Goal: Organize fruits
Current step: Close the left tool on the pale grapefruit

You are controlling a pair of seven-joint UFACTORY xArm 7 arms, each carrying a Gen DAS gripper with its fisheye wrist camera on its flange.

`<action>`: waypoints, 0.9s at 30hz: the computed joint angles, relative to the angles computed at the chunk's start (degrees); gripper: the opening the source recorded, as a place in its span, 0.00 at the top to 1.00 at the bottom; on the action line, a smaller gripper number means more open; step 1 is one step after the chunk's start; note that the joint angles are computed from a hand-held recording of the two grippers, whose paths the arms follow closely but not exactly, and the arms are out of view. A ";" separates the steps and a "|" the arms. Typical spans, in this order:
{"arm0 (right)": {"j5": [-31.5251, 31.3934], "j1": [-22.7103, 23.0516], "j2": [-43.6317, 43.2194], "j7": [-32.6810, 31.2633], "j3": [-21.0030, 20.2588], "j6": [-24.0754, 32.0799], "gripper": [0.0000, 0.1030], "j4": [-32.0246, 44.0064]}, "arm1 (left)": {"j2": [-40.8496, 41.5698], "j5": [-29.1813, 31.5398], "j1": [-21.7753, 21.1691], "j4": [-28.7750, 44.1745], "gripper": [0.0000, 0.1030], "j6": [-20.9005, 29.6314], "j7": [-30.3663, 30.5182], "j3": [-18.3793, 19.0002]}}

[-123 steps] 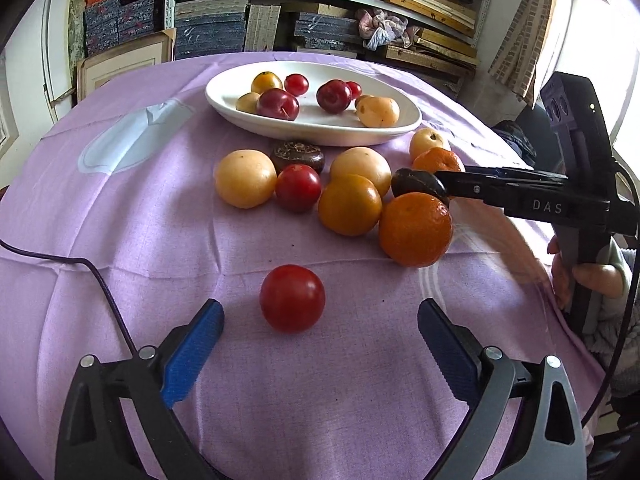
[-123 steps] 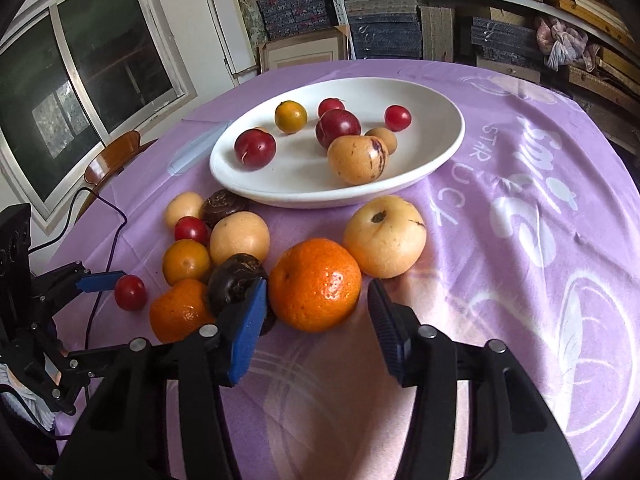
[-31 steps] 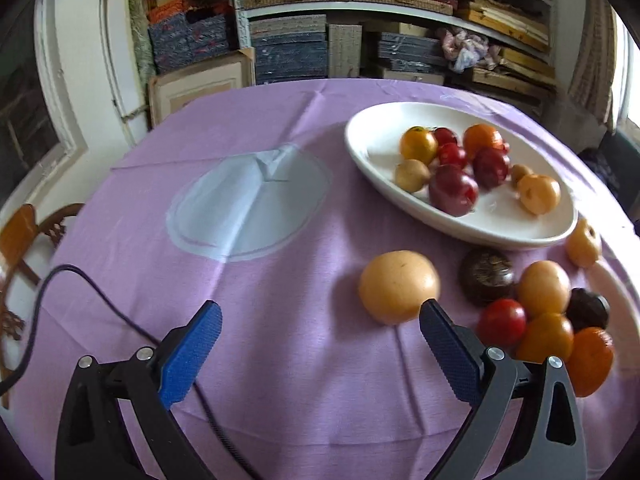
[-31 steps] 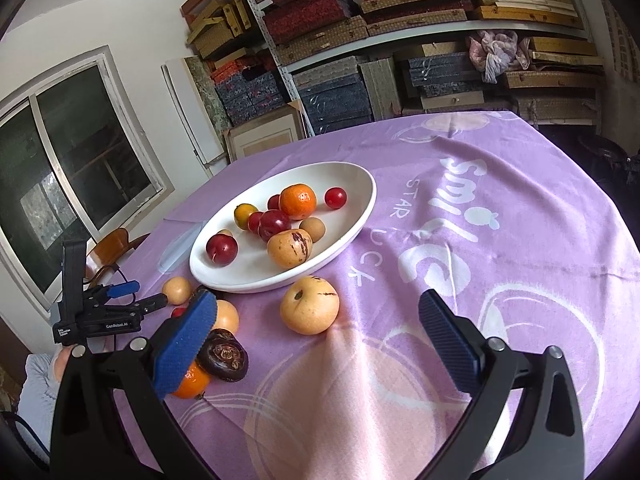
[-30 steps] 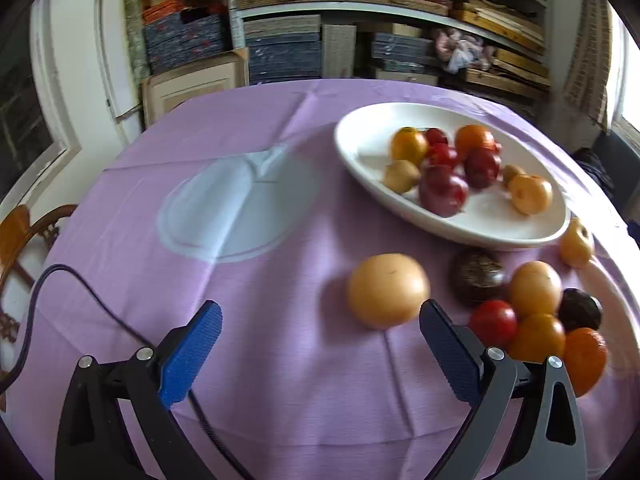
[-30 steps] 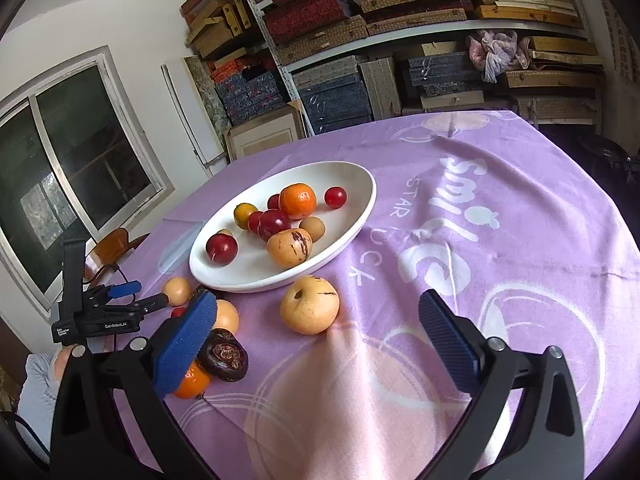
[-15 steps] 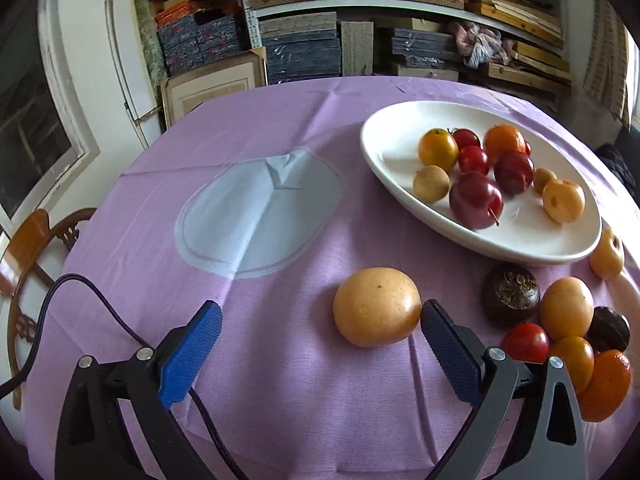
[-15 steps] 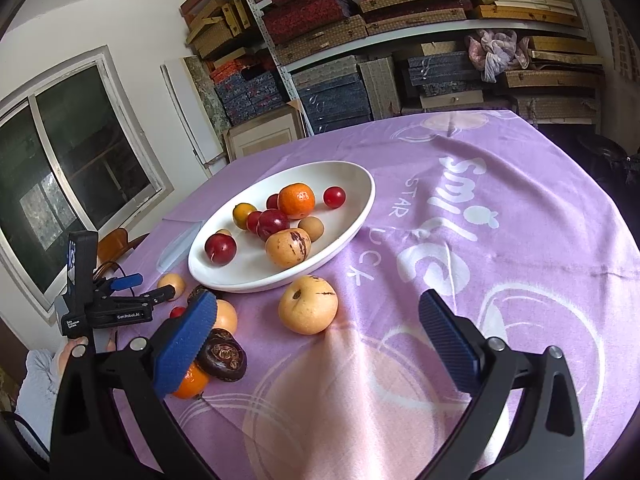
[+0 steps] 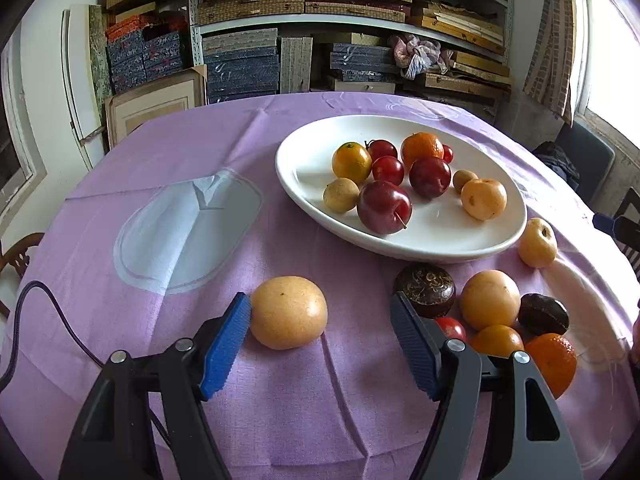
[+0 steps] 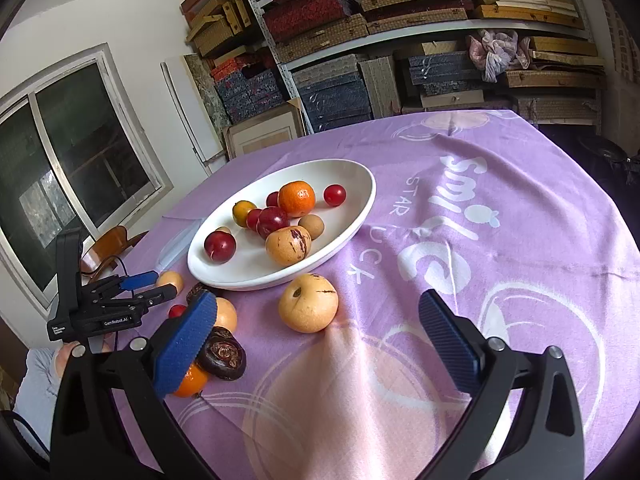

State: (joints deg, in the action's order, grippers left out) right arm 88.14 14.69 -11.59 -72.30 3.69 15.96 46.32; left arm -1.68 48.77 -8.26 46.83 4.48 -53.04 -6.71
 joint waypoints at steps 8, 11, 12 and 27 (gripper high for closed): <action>-1.63 0.07 0.04 0.70 0.18 -0.07 0.04 -0.17 | 1.65 -4.87 -1.20 1.78 0.29 4.92 4.54 0.19; -3.11 0.60 0.37 1.02 0.52 -1.17 0.04 -0.16 | 2.81 -18.51 -1.96 1.68 0.30 5.30 15.57 0.65; -3.33 0.84 0.48 0.91 0.57 -1.53 0.04 -0.14 | 2.83 -20.11 -2.14 1.48 0.31 5.06 16.75 0.92; -18.50 2.39 2.33 10.77 1.76 -5.91 0.04 -1.10 | 2.67 -17.71 -2.38 1.70 0.55 4.91 13.68 2.20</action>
State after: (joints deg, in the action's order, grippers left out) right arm 69.65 17.08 -9.26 -61.53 5.45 10.05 45.22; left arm 1.00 31.06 -10.63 48.53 9.39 -39.35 -4.51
